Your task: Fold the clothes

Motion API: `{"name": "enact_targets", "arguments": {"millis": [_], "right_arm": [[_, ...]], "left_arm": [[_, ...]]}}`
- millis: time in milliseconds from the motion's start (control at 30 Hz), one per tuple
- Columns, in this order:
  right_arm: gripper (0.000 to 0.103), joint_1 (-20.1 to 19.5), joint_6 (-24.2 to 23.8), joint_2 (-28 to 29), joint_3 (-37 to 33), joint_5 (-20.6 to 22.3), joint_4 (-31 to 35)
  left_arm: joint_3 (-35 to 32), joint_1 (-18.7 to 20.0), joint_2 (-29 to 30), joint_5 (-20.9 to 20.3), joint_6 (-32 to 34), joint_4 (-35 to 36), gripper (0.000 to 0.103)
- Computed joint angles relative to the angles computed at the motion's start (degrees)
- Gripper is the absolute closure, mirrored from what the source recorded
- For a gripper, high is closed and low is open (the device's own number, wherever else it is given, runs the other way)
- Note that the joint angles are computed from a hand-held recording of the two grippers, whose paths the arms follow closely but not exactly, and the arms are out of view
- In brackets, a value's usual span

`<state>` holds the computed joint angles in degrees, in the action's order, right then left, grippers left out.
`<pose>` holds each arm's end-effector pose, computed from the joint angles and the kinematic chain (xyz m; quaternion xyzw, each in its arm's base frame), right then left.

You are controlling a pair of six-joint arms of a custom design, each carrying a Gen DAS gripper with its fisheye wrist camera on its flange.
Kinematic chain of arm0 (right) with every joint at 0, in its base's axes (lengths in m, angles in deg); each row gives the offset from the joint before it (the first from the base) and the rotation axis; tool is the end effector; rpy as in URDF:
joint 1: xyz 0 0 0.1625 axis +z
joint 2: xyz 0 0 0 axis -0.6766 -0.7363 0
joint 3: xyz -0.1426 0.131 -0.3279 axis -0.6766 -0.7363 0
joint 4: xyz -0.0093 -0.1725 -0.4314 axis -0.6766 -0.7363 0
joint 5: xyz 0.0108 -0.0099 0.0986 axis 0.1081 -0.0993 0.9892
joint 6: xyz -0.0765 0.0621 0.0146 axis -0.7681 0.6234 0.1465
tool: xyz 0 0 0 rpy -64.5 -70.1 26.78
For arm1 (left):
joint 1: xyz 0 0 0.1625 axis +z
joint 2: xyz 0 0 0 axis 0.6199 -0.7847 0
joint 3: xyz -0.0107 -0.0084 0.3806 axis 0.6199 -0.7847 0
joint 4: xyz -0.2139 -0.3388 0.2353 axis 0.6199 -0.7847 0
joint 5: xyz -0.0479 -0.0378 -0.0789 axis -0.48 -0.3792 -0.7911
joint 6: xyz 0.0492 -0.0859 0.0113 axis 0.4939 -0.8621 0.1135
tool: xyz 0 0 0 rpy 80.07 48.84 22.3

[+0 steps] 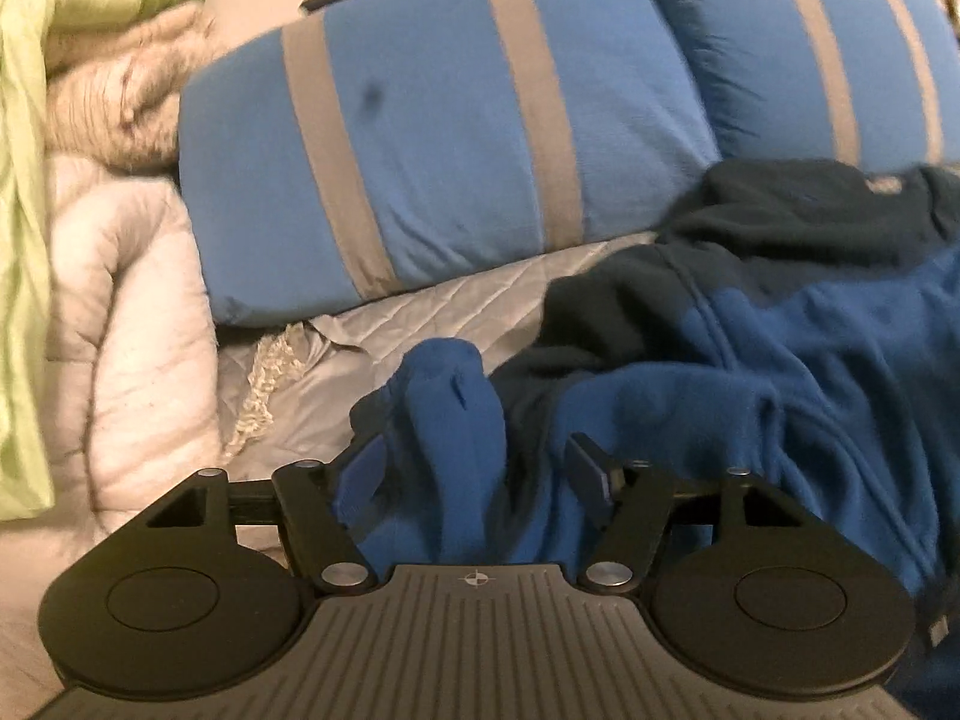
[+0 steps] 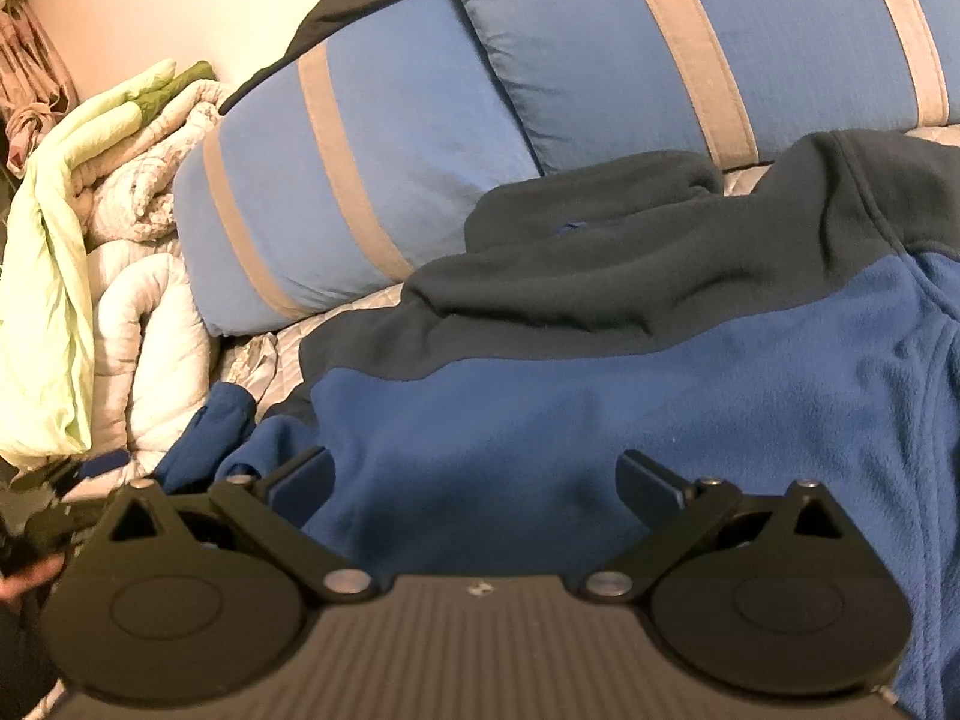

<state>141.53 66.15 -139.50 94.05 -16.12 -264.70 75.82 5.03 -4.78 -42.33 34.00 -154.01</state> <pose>0.1778 -0.4122 0.1671 0.0669 -0.9046 0.4120 0.0871 -0.1701 -0.4603 0.2680 0.3680 0.7682 -0.3262 0.4099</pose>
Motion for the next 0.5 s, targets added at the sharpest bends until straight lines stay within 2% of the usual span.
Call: {"name": "enact_targets", "arguments": {"millis": [167, 300, 333, 400, 433, 500], "right_arm": [[0.000, -0.73, 1.30, -0.73, -0.06, 1.03, 2.28], [0.000, -0.91, 1.47, -0.76, -0.26, 1.40, 3.18], [0.000, -0.94, 1.39, -0.75, -0.30, 1.44, 3.34], [0.000, -0.92, 1.26, -0.61, -0.45, 1.32, 3.61], [0.000, -0.97, 1.22, -0.59, -0.48, 1.37, 3.72], [0.000, -1.15, 1.17, -0.63, -0.50, 1.63, 3.89]], "left_arm": [[-5.57, 3.14, 7.20, -1.53, -1.26, -1.23, 0.038], [-10.22, 4.86, 12.03, -0.27, -3.04, 2.11, 0.041], [-11.45, 5.18, 13.22, 0.90, -3.87, 3.94, 0.045], [-14.15, 5.85, 14.69, 3.11, -8.54, 10.84, 0.080], [-15.24, 6.19, 14.68, 3.02, -11.32, 14.04, 0.082], [-15.66, 6.16, 13.92, 3.01, -13.19, 14.45, 0.091]]}}
